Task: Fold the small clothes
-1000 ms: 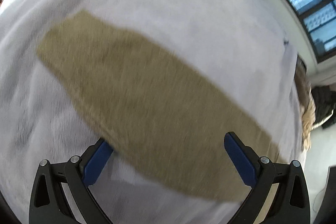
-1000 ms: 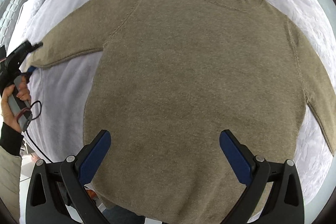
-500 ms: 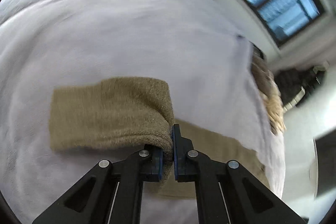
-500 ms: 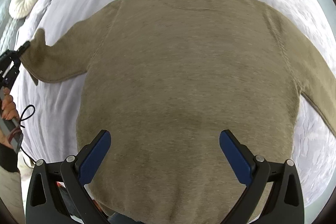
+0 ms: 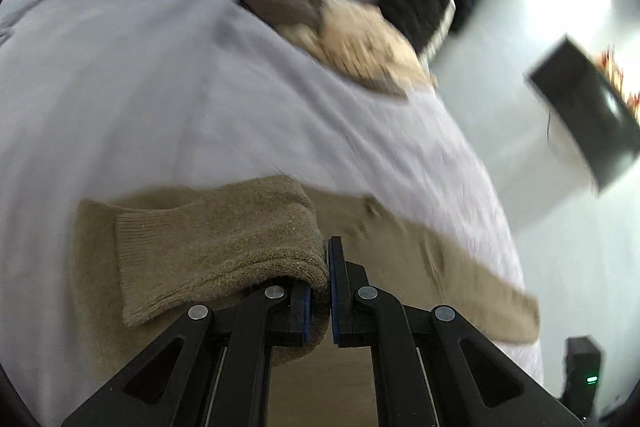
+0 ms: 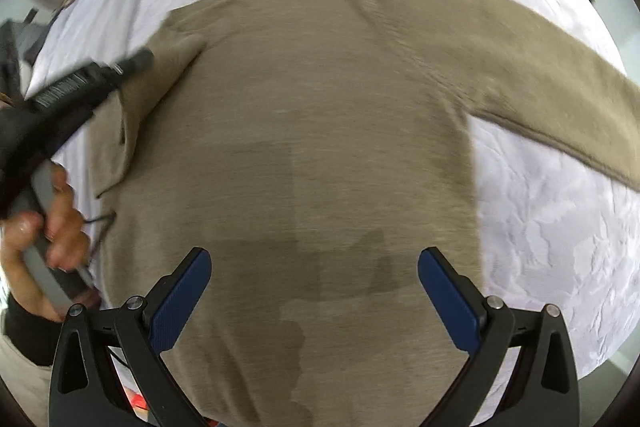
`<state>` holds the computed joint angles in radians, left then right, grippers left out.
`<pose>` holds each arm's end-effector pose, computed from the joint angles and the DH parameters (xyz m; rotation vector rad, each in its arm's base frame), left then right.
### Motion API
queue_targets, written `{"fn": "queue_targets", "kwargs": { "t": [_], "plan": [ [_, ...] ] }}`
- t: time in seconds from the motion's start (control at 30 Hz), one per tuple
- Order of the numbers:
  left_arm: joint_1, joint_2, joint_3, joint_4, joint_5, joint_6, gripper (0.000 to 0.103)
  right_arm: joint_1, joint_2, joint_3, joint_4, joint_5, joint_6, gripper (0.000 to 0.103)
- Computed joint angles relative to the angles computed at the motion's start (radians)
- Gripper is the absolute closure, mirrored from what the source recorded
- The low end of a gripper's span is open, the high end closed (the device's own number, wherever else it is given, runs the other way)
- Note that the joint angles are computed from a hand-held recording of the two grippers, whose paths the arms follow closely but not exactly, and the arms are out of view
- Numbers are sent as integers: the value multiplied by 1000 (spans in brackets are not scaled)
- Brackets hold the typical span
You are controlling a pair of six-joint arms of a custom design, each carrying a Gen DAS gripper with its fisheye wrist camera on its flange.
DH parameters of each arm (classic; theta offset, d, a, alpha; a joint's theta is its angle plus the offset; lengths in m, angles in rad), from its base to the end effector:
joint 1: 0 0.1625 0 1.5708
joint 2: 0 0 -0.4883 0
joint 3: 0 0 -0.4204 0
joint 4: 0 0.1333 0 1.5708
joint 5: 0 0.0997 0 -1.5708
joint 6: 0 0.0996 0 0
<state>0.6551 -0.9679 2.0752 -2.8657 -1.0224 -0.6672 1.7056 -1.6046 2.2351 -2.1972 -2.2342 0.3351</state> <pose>-0.3460 -0.4994 0.1238 0.2727 2.7797 -0.7433 0.1281 -0.4089 0.3238 -0.2471 -2.4762 0.1946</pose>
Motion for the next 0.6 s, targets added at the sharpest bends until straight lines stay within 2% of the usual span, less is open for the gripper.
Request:
{"fn": "queue_targets", "kwargs": {
  "t": [0.07, 0.13, 0.27, 0.37, 0.4, 0.47, 0.5, 0.53, 0.6],
  "plan": [
    [1, 75, -53, 75, -26, -9, 95, -27, -11, 1, -1, 3, -1, 0],
    [-14, 113, -58, 163, -28, -44, 95, -46, -15, 2, -10, 5, -8, 0],
    [-14, 165, -114, 383, -61, -112, 94, -37, 12, -11, -42, -18, -41, 0],
    [-24, 142, -96, 397, -59, -138, 93, -3, 78, -34, -103, -58, -114, 0],
    [-31, 125, -85, 397, -55, -143, 84, 9, 101, -41, -128, -70, -147, 0],
    [-50, 81, -67, 421, -12, -163, 5, 38, 163, -59, -200, -93, -235, 0],
    [-61, 56, -53, 423, 38, -176, 1, 57, 199, -68, -234, -106, -279, 0],
    [-85, 19, -26, 431, 100, -195, 1, 79, 237, -76, -270, -126, -328, 0],
    [-94, -33, -9, 491, 135, -221, 1, 116, 300, -85, -345, -163, -427, 0]
  ]
}}
